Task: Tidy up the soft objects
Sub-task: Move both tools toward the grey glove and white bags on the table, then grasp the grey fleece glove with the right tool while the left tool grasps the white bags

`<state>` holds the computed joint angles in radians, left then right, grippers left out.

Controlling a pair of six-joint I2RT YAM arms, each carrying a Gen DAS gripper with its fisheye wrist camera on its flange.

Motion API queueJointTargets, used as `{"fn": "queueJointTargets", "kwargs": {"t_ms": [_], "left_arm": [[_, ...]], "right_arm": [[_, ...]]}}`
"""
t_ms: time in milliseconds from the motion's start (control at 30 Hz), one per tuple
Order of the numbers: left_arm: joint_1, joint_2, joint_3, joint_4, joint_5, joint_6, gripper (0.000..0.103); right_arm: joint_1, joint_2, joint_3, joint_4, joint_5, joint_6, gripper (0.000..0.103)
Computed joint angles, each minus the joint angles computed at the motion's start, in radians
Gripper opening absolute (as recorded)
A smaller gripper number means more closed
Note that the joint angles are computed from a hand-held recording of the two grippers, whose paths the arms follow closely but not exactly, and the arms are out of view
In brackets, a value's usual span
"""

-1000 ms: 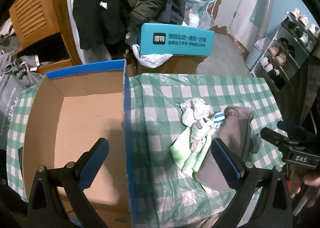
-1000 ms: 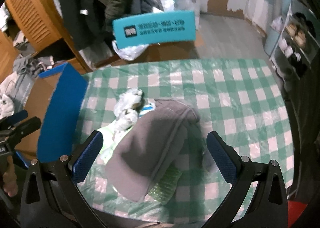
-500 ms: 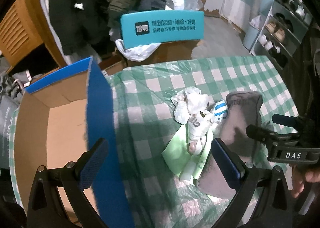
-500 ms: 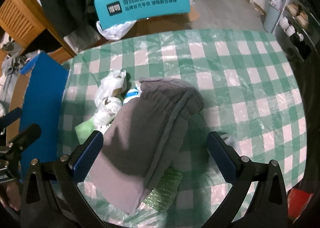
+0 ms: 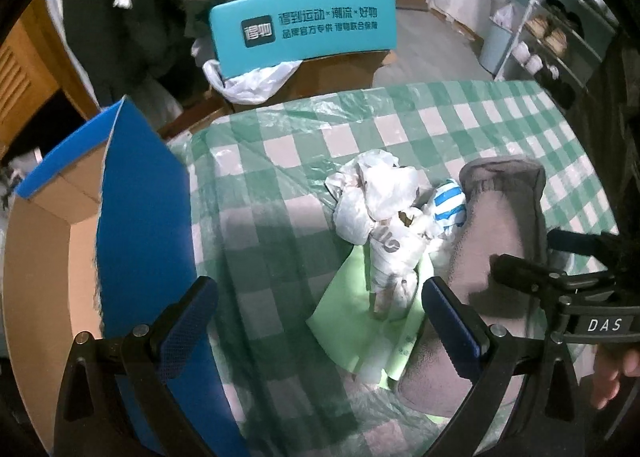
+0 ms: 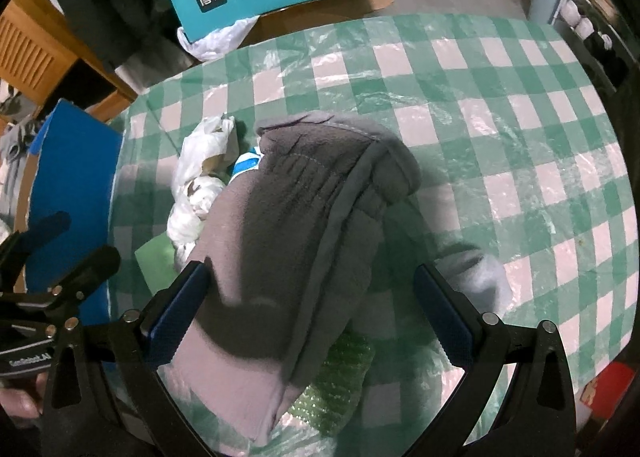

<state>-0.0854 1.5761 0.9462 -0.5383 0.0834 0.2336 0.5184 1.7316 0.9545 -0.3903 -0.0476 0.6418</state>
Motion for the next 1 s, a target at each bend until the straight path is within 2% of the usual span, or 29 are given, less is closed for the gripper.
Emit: {"fn": "queueJointTargets", "kwargs": {"t_ms": [133,200,267,300,367,533,767,1000], "left_arm": [[-0.026,0.019,0.002,0.008,-0.009,0.006,0.103],[-0.035,0.023,-0.002,0.019,-0.011,0.013,0.103],[-0.044,0.041,0.008,0.021,-0.014,0.015,0.103],[-0.046,0.048,0.011,0.022,-0.012,0.011,0.103],[-0.045,0.068,0.025,0.022,-0.001,0.001,0.103],[-0.050,0.114,0.063,0.025,0.023,-0.014,0.103],[-0.076,0.169,0.099,0.012,0.045,-0.028,0.102],[-0.104,0.256,0.140,-0.017,0.023,-0.055,0.083]], "right_arm": [[-0.008,0.025,0.002,0.025,-0.030,-0.005,0.092],[-0.016,0.026,-0.009,0.051,-0.052,-0.004,0.084],[-0.022,0.025,-0.017,0.070,-0.074,-0.010,0.072],[-0.023,0.023,-0.019,0.077,-0.077,-0.014,0.070],[-0.020,0.013,-0.023,0.086,-0.071,-0.024,0.057],[-0.015,-0.021,-0.019,0.066,-0.051,-0.063,0.042],[-0.027,-0.080,-0.025,0.014,-0.042,-0.091,0.035],[-0.051,-0.145,-0.067,0.018,-0.055,-0.099,0.034]]}}
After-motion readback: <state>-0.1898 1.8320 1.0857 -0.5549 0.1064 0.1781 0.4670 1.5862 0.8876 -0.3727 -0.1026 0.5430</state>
